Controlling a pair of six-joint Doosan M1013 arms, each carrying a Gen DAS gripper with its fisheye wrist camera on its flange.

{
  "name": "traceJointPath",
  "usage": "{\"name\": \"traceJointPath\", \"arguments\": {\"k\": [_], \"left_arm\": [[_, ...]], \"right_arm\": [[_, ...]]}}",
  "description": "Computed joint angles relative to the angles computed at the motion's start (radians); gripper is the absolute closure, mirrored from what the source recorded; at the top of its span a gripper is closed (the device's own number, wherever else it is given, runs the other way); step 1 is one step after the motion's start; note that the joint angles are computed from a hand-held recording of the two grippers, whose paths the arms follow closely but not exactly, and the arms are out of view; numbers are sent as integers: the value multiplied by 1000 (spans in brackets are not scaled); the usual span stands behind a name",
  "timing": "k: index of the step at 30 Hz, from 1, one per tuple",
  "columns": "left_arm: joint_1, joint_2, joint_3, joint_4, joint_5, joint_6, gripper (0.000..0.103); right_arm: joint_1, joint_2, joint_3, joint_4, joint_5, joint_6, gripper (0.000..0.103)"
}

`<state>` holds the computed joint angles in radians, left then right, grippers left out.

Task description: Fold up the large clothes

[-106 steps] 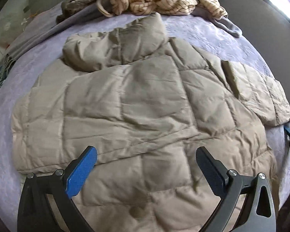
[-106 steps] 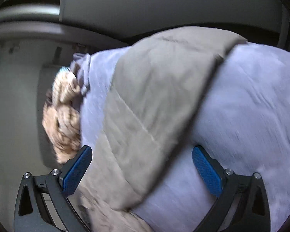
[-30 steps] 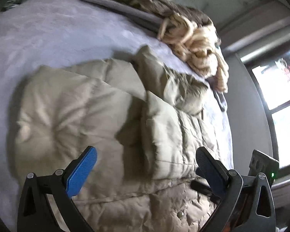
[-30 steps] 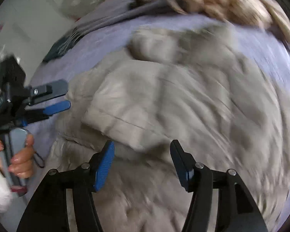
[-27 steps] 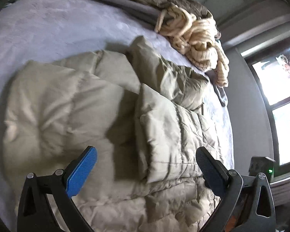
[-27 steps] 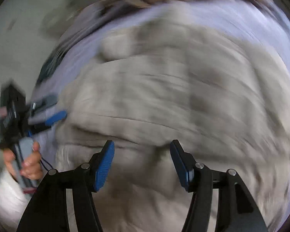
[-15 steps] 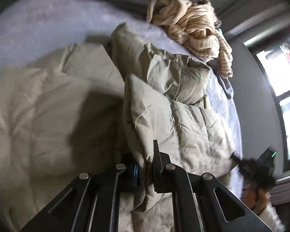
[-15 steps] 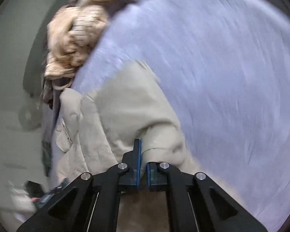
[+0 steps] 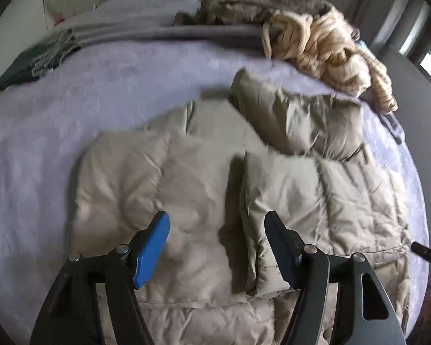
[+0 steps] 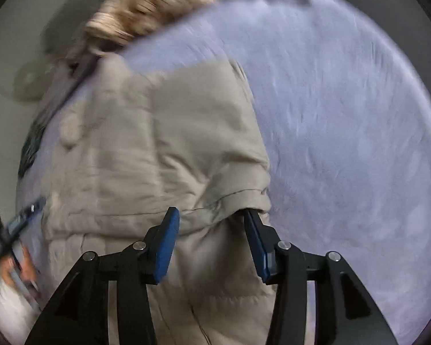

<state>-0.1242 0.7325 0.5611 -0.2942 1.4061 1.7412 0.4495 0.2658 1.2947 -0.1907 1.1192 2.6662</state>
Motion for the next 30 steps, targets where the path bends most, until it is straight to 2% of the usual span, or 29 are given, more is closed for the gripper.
{"name": "traceJointPath", "arguments": {"k": [2,4,6,7,9,11,12,14,15,20,25,26,30], "left_arm": [[3,14,-37,-27,1,9,36],[-6,36,-83,-35,20,25,58],[-17,59,-125,-52,46,33,65],[-23,62,-127,-66,48,39,65],[-43,58,-105,-64,43,55,65],[-62,45,-60,-12,34,79,65],[-75,38,-23,56,28,77,65],[-74,26,31,64,8,79,65],[-69,11,69,47,-27,91,65],[-80,5,89,74,-58,121,65],[-81,-5,87,107,-51,94,65],[-79,-14,94,117,-54,89,65],[-62,-51,135,126,-66,88,65]], "right_arm": [[15,-25,13,-100,0,42,52],[-14,-40,33,-111,-30,126,53],[-64,-50,70,-41,-132,182,91],[-87,-56,90,8,-183,187,100],[-106,-41,87,57,-236,140,100],[-107,4,40,94,-200,51,100],[-104,26,18,100,-153,13,100],[-95,66,-17,79,-59,-17,102],[-87,76,-17,56,-23,-26,103],[-67,85,2,-33,-9,-32,103],[-25,97,-44,-129,111,-54,103],[-18,96,-48,-144,133,-60,98],[8,86,-55,-189,246,-74,98]]}}
